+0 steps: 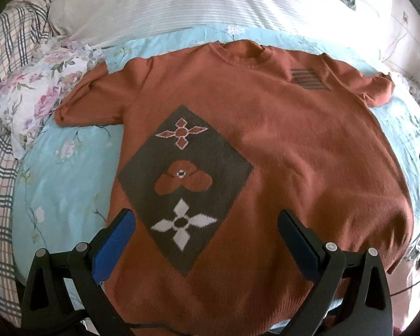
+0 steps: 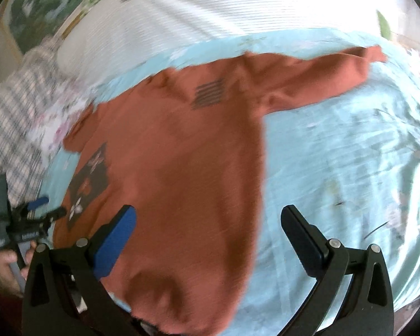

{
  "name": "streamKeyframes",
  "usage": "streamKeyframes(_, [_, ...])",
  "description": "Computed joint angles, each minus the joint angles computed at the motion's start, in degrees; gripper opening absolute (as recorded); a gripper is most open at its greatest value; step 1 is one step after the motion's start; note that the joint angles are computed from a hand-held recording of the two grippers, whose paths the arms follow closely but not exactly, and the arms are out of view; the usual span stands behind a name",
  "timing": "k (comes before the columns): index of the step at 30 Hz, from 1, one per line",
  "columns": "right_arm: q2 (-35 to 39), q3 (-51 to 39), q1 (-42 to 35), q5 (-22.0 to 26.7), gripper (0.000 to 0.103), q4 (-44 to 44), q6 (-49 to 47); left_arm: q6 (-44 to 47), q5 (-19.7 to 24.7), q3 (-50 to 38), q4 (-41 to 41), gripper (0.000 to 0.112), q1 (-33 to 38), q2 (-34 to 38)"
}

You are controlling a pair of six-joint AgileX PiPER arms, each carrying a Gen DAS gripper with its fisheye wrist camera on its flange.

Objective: Fold small clothes
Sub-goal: 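Move the right tool to the sweater's sleeve cuff and close on it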

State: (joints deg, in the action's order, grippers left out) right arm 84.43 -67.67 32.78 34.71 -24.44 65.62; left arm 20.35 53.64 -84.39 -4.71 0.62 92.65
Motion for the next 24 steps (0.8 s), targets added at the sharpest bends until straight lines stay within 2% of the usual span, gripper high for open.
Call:
streamKeyframes(5, [-2.6,2.2,-13.1,-2.7,0.093,7.3,-9.2,-2.2,-0.5,-3.2,2.4,0.102,-1.8,3.3])
streamKeyframes(9, [-1.3,0.3,-27.9,-6.0,0.079,21.1,-24.7,-3.6,1.2,-7.7,2.4,0.102,-2.3,7.0])
streamKeyframes(11, [0.8,-2.4,-33.5,-5.8,0.075,26.3,-30.3,-4.5,2.6,-10.0,3.4,0.102,-2.6,8.9])
streamKeyframes(13, [5.0,-8.0,-38.7,-4.4,0.064,28.5,-34.2,-5.1,3.2,-11.4,3.5,0.102,-3.0,10.3])
streamKeyframes(16, [11.9,-16.9,-46.5,-2.9,0.059,36.9,-42.0,-5.6,3.3,-12.9,2.3,0.102,-3.7,12.2])
streamKeyframes(24, [35.1,-48.3,-54.4,8.0,0.058,35.9,-40.4,-8.7,5.9,-18.7,4.5,0.102,-6.8,18.8])
